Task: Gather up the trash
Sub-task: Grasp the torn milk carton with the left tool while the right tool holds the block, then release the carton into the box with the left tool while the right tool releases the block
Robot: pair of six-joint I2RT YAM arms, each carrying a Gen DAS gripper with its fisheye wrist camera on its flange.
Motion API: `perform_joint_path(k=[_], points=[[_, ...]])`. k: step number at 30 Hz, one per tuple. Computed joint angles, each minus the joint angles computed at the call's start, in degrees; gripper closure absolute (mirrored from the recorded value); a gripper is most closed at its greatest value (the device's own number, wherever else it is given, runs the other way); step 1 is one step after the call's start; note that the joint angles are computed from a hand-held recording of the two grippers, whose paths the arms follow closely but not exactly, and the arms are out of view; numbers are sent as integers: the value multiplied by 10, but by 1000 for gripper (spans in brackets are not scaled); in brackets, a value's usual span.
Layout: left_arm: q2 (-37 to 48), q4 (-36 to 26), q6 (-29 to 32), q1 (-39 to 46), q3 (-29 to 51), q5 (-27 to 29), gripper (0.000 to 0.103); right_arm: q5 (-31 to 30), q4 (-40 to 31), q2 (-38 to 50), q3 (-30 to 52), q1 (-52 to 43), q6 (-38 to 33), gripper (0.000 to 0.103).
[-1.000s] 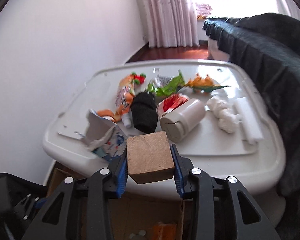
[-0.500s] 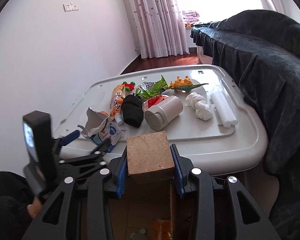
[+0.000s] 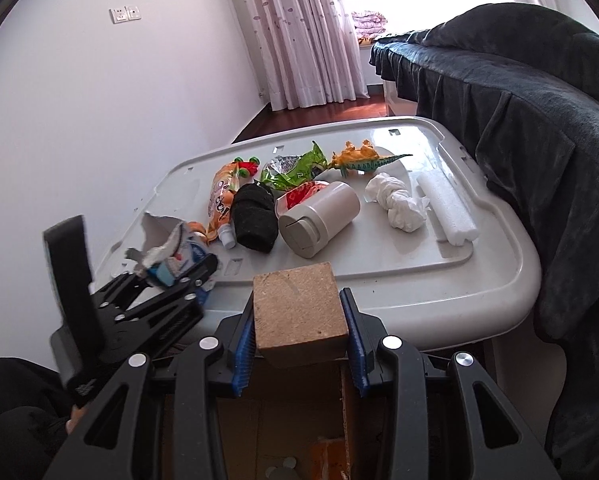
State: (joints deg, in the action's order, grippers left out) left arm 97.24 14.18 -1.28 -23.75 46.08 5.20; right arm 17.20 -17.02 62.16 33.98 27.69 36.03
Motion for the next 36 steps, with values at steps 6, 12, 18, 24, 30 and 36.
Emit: perform_joint_path(k=[6, 12, 18, 24, 30, 36], points=[[-128, -108, 13, 14, -41, -13, 56, -12, 3, -8, -5, -4, -1, 64], [-266, -240, 33, 35, -104, -31, 55, -28, 11, -5, -12, 8, 20, 65], [-346, -313, 39, 52, -179, -51, 55, 34, 7, -7, -30, 148, 97, 65], [-313, -288, 69, 73, -208, -52, 55, 74, 17, 68, -31, 263, 192, 65], [-282, -267, 72, 72, -211, -52, 55, 40, 31, 119, -20, 242, 180, 64], [-277, -259, 72, 67, -211, -53, 55, 32, 43, 120, -30, 240, 187, 64]])
